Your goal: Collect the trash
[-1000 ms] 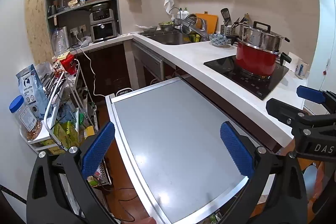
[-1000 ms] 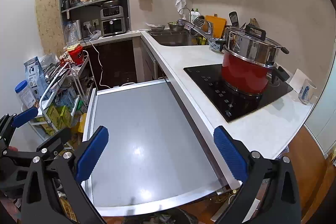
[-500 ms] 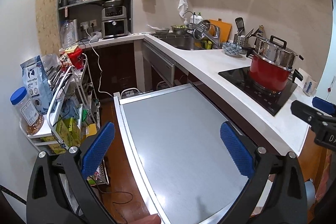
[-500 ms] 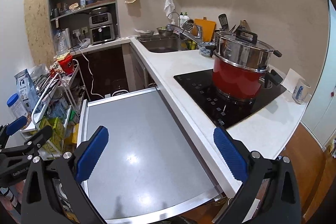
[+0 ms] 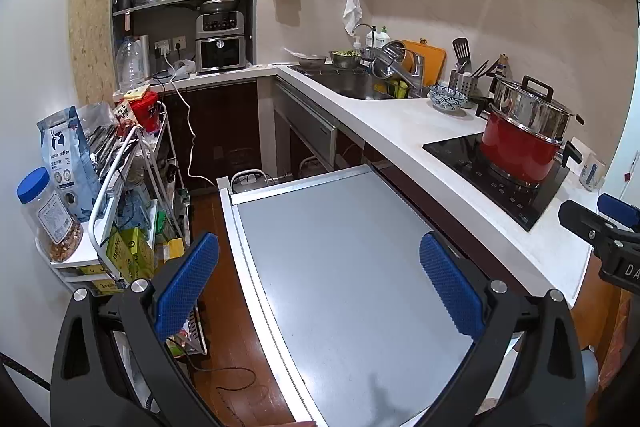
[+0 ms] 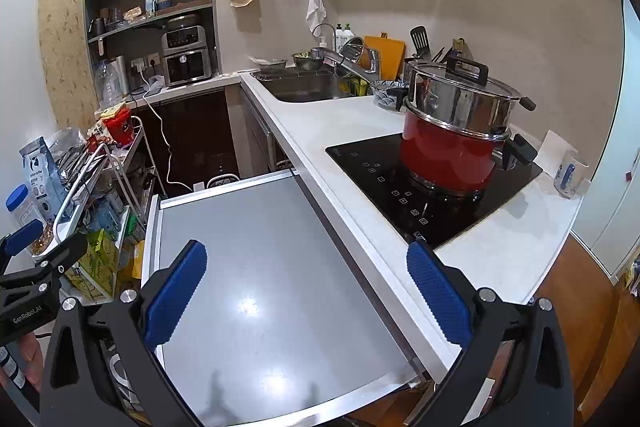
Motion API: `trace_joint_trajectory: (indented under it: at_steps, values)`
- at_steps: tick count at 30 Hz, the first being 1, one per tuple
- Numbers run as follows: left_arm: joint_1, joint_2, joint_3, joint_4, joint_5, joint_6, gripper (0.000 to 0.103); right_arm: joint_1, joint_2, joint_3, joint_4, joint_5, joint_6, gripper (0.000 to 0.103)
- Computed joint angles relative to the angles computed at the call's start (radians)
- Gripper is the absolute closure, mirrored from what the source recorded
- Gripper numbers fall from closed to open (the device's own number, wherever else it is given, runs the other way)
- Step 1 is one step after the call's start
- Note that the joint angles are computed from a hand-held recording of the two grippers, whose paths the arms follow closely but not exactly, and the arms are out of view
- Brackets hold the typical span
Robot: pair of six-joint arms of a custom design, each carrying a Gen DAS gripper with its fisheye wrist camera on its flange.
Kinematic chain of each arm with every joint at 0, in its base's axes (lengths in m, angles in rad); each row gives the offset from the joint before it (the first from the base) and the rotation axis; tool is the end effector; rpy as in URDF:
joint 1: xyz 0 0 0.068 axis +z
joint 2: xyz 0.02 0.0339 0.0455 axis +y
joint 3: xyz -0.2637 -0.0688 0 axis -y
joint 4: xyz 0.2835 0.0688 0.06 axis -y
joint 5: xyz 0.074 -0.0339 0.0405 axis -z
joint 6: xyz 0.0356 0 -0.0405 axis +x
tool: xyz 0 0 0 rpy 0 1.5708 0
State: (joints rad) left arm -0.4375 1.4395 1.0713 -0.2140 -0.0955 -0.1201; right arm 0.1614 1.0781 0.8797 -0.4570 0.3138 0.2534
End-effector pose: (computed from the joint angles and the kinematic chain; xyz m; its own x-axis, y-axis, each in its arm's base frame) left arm 0.3302 -0.1507 0.2687 -0.5364 0.1192 -0.8355 0.2874 0.9566 -0.0480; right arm 0.2688 0.0326 0.2830 -0.5601 0.1504 -0.8146 0.2367 0.9714 0.0166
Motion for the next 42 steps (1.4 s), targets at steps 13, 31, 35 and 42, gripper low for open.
trace_joint_trajectory:
  at_steps: [13,31,35,42]
  values:
    - [0.013,0.023,0.018,0.006,0.017,0.009,0.002,0.005,0.036,0.016,0.011,0.002,-0.001,0.004]
    - [0.014,0.03,0.028,0.0,0.015,0.017,0.002,0.023,0.06,0.014,0.018,0.009,0.005,0.004]
    - [0.013,0.027,0.025,-0.002,0.011,0.02,0.002,0.028,0.065,0.021,0.014,0.013,0.004,0.004]
    - [0.014,0.027,0.025,-0.003,0.011,0.02,0.002,0.029,0.077,0.034,0.003,0.011,0.013,0.004]
